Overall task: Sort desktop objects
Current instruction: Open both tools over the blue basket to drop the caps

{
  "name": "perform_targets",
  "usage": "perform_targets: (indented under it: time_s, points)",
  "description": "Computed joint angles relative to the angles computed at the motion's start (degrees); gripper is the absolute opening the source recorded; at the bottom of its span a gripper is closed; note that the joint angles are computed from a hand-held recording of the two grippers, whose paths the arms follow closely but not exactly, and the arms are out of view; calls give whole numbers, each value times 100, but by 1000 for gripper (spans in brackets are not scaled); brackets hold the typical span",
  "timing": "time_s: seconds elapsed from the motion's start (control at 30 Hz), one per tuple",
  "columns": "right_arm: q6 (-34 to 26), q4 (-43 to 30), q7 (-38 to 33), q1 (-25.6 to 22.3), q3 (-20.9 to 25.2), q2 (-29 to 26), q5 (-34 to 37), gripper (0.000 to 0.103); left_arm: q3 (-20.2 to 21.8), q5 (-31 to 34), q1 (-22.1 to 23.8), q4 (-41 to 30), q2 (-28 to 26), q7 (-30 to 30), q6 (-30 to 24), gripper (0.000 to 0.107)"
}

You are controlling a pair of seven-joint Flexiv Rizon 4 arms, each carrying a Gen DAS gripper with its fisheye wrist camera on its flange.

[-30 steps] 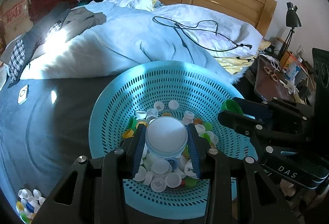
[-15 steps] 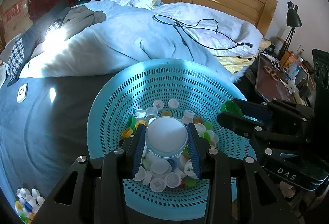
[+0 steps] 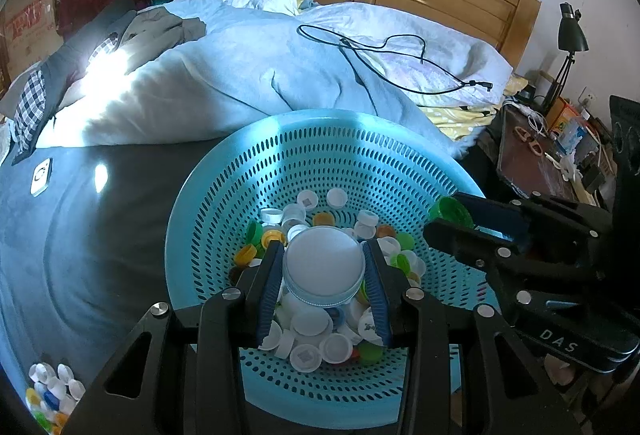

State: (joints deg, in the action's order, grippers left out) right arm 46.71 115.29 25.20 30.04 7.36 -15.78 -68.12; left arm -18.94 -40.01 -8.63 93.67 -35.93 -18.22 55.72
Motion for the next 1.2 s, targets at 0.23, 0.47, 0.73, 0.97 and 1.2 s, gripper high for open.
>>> perform_targets:
  time_s: [0.23,0.47,0.73,0.97,1.2]
  points:
    - [45,-8,16,-11,-12,-31,-49,32,5,9,-21,41,9,-22,50,35]
    - [48,-33,5,-5,-30,-48,-58,32,-1,15,-11,22,-25,-29,92,35]
    - [23,-55,-34,-2,-34,-54,-50,32,-32,-18,5,18,-30,0,136,35]
    - [-148,4,174,13,-38,41,-195,57,-164,-263,96,120,-25,73,521,68]
    - [-35,-93,362,6,-30,-8,-603,60,-451,-1140,730,512,201,941,574,68]
